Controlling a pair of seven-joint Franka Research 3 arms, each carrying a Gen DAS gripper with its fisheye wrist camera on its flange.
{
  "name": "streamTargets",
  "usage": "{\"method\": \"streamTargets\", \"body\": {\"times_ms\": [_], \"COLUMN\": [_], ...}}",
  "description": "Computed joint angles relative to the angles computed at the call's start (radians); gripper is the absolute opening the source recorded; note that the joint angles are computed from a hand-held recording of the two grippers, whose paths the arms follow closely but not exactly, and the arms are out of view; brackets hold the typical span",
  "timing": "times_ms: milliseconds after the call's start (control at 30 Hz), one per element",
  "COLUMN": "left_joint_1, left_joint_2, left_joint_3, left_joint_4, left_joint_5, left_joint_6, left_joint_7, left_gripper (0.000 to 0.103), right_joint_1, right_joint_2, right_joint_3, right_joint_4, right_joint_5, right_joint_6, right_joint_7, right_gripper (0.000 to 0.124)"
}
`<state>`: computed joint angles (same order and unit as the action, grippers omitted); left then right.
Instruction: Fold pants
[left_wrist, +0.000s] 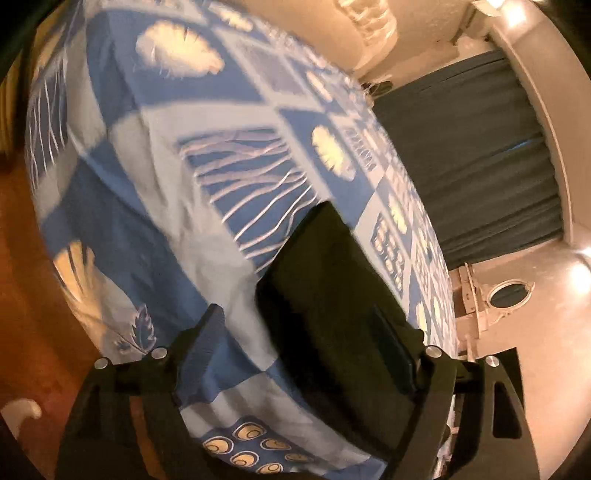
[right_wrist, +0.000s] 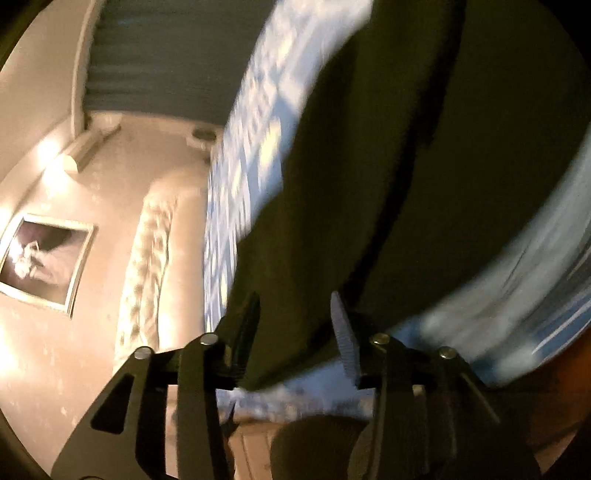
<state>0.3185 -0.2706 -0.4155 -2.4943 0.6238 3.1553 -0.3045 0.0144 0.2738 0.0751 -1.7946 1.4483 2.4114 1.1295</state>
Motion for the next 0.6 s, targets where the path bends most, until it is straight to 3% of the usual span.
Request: {"method": "streamTargets", "body": {"times_ms": [133,200,267,300,400,500,600], "left_joint_1": [-0.181,-0.247,-0.342,-0.369,-0.456,-0.478,-0.512], "left_joint_2": [0.036,0.072,0.144,0.181,0.322,0.457,0.576], "left_joint_3": [0.121,0.159,0.199,0.204,0.195,0.158,0.134], "left_joint_4": [0.081,0.122,0.204,0.247,0.408,0.574,0.721], "left_joint_5": [-0.102,-0.143,-0.229,-0.257,-0.487,-0.548,-0.56], "left_joint_6": [-0.081,-0.073,-0.076,-0.081,-0.097,-0.144,-0.2], "left_joint_7": [0.136,0.199,0.311,0.349,0.627,0.745,0.8], "left_gripper": [0.079,0.079,0.079,0.08,0.08,0.08,0.08], "right_joint_1": [-0.052,-0.087,-0.122,-0.138,-0.191,-0.244,-0.255], "right_joint_2": [0.051,0.103,0.176,0.198,0.286,0.37,0.466], "right_joint_3": [-0.049,-0.065,-0.08,-0.076,-0.057,-0.007,0.0], "right_joint_4": [0.107,0.176,0.258,0.281,0.365,0.458,0.584], "right_joint_5": [-0.028,-0.069,-0.142,-0.151,-0.159,-0.127,-0.213], "right_joint_6": [0.102,0.155,0.153,0.156,0.155,0.161,0.147], "right_joint_7": [0.044,0.106,0.199,0.225,0.303,0.3,0.37], "right_gripper": [0.049,0.05,0.05,0.05,0.05,0.05,0.05]}}
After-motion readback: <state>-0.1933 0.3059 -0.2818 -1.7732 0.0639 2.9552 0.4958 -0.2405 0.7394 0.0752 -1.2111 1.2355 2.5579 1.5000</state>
